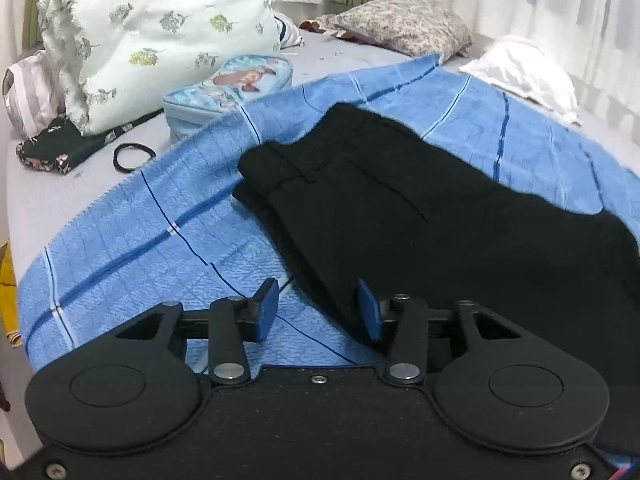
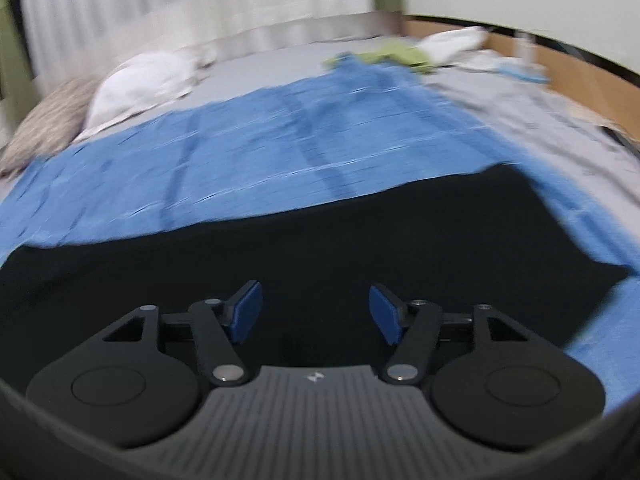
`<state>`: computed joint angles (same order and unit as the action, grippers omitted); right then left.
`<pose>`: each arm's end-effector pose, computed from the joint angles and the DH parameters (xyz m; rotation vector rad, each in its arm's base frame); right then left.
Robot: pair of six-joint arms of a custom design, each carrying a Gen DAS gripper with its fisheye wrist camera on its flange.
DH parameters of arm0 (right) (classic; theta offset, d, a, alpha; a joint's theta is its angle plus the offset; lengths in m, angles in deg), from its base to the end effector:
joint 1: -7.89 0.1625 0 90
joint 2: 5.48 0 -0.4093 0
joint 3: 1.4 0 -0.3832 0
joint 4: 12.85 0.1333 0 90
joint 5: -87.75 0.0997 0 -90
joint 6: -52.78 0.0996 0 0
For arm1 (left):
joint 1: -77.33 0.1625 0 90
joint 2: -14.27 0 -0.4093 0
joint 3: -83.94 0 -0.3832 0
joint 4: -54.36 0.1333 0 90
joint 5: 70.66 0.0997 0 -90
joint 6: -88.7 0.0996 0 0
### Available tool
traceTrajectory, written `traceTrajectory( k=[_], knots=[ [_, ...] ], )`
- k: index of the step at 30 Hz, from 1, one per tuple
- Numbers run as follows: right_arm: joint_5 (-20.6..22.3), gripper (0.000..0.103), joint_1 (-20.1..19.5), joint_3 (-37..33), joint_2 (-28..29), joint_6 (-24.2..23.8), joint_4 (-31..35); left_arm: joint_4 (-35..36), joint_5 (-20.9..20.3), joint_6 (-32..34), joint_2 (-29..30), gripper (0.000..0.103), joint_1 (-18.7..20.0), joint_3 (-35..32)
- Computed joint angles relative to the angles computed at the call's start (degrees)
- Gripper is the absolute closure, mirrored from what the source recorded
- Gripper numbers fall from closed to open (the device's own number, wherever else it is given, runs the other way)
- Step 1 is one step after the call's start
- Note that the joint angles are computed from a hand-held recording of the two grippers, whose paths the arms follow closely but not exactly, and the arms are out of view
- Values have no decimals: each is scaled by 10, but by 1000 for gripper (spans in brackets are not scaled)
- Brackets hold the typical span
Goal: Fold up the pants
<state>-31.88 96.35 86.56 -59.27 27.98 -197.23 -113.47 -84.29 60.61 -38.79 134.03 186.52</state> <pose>0.0657 -0.6855 0.3210 0.1126 -2.2146 1.1053 -0.1336 -0.6225 0.2248 -0.2921 1.9279 -1.1827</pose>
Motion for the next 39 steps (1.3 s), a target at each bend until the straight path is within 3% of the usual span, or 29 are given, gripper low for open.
traceTrajectory(
  k=[2,6,9,11,15,20,26,30,32,35,39],
  knots=[
    [14,28,10,-7,17,2,17,-45,13,44,4,62,-7,3],
    [43,27,32,-19,53,5,40,-230,11,229,41,61,-18,-25],
    [66,26,47,-31,80,10,54,-301,-21,327,62,61,-15,-55],
    [75,26,59,-40,101,9,56,-311,-37,359,77,61,-8,-77],
    [87,26,79,-63,138,8,74,-278,-70,363,91,62,11,-100],
    [92,25,99,-94,180,-20,83,-173,-57,290,93,63,39,-119],
    [83,23,106,-92,197,-52,73,-222,-72,328,96,63,50,-117],
    [65,23,101,-78,195,-102,37,-225,-76,327,94,63,52,-117],
    [44,17,97,-73,192,-121,17,-224,-75,327,94,63,52,-118],
    [43,15,79,-55,165,-118,11,-231,-72,335,97,63,51,-119],
    [8,12,52,-30,129,-130,-25,-237,-64,341,104,63,50,-126]
  ],
)
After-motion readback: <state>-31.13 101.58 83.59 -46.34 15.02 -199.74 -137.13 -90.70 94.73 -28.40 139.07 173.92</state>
